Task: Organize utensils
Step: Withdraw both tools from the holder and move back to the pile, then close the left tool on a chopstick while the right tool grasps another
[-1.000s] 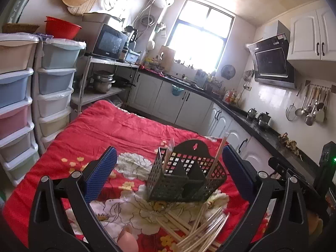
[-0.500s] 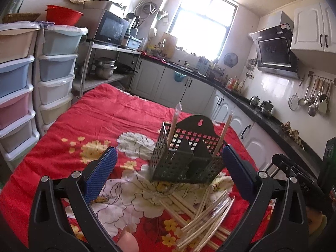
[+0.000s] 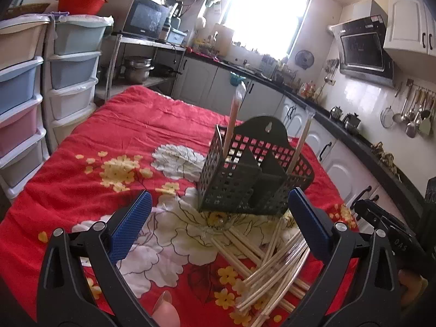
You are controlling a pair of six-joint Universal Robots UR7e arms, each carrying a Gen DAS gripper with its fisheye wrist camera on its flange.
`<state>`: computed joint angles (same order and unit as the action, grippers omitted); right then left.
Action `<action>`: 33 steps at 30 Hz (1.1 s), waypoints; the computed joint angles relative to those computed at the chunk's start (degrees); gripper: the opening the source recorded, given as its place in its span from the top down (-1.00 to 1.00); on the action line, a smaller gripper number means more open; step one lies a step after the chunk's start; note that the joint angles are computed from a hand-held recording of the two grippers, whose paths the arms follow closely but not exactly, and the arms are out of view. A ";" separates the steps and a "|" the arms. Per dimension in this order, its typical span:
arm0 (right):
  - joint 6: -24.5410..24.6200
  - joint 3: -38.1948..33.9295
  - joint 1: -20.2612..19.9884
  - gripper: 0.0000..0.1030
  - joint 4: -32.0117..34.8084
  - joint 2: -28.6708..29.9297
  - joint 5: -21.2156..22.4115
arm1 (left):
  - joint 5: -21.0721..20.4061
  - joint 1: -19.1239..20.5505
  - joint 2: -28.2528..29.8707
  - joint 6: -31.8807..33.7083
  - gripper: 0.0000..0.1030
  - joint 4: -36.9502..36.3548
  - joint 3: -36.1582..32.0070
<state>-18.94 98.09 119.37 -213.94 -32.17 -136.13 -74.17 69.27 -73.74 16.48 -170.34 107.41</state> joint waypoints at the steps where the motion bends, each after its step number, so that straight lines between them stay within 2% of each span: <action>1: 0.51 0.18 -0.15 -0.25 0.38 -0.04 -0.17 | 0.12 0.00 0.03 0.08 -0.79 0.10 0.05; 14: 6.97 1.89 -1.79 -0.25 4.69 -0.53 -1.36 | 1.97 0.32 1.82 0.24 -0.79 2.53 0.17; 24: 13.85 2.56 -3.82 -0.25 11.75 -1.08 -1.84 | 2.54 1.47 3.49 -1.72 -0.78 7.29 -1.19; 26: 15.52 2.69 -4.33 -0.24 13.23 -1.11 -1.64 | 2.18 1.73 3.77 -2.22 -0.70 8.24 -1.51; 33: 23.22 2.56 -6.61 0.04 19.07 -1.82 0.19 | 0.08 3.30 5.28 -5.75 -0.24 13.87 -3.76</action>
